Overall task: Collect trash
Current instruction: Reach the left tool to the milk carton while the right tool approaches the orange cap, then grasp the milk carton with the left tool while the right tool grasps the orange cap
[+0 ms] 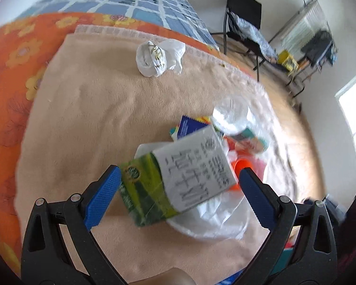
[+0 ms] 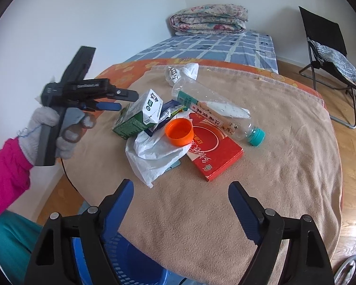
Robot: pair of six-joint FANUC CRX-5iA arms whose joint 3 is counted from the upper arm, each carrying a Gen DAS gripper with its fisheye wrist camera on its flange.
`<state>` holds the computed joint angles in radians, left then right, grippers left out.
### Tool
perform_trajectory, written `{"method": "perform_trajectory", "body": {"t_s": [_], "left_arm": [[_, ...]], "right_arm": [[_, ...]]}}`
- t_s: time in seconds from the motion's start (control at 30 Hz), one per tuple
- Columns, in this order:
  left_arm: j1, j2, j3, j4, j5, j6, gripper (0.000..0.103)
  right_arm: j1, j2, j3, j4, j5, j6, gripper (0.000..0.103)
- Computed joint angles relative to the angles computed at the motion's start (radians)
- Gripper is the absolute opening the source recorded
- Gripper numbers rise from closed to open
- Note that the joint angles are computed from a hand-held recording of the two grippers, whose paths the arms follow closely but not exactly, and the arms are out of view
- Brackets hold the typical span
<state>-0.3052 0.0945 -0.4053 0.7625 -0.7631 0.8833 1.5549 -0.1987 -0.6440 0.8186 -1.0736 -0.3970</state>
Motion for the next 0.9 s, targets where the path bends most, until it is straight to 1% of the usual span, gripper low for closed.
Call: {"method": "perform_trajectory", "body": {"t_s": [0.07, 0.1, 0.17, 0.3, 0.37, 0.43, 0.47, 0.6, 0.7, 0.77, 0.8, 0.83, 0.9], "left_arm": [[-0.007, -0.019, -0.009, -0.025, 0.006, -0.016, 0.102], [-0.014, -0.023, -0.002, -0.060, 0.006, -0.010, 0.102], [-0.045, -0.039, 0.012, -0.179, 0.041, 0.011, 0.102], [-0.090, -0.046, 0.035, -0.323, 0.088, 0.044, 0.102], [-0.110, -0.047, 0.044, -0.377, 0.123, 0.043, 0.102], [-0.121, -0.040, 0.062, -0.437, 0.146, 0.078, 0.102], [-0.123, -0.033, 0.069, -0.447, 0.151, 0.086, 0.102], [-0.110, 0.010, 0.076, -0.383, 0.132, 0.065, 0.102], [-0.107, 0.009, 0.072, -0.374, 0.135, 0.064, 0.102], [-0.099, 0.007, 0.062, -0.334, 0.132, 0.036, 0.102], [-0.094, 0.006, 0.058, -0.319, 0.129, 0.028, 0.100], [-0.092, 0.005, 0.056, -0.313, 0.130, 0.027, 0.095], [-0.088, 0.000, 0.052, -0.312, 0.132, 0.028, 0.091]], "right_arm": [[-0.018, 0.013, 0.007, 0.000, 0.013, 0.028, 0.080], [-0.026, 0.016, 0.009, 0.000, 0.020, 0.036, 0.079], [-0.050, 0.025, 0.013, 0.002, 0.040, 0.052, 0.078], [-0.081, 0.042, 0.026, 0.011, 0.051, 0.072, 0.077], [-0.092, 0.045, 0.028, 0.018, 0.055, 0.076, 0.076], [-0.104, 0.048, 0.030, 0.020, 0.060, 0.080, 0.076], [-0.112, 0.049, 0.029, 0.022, 0.066, 0.082, 0.075], [-0.141, 0.056, 0.029, 0.022, 0.092, 0.097, 0.073], [-0.165, 0.068, 0.031, 0.015, 0.117, 0.116, 0.070], [-0.183, 0.080, 0.036, 0.007, 0.134, 0.135, 0.069], [-0.192, 0.090, 0.041, 0.002, 0.141, 0.146, 0.069], [-0.200, 0.098, 0.045, -0.001, 0.150, 0.156, 0.069], [-0.218, 0.120, 0.059, -0.005, 0.168, 0.183, 0.068]]}}
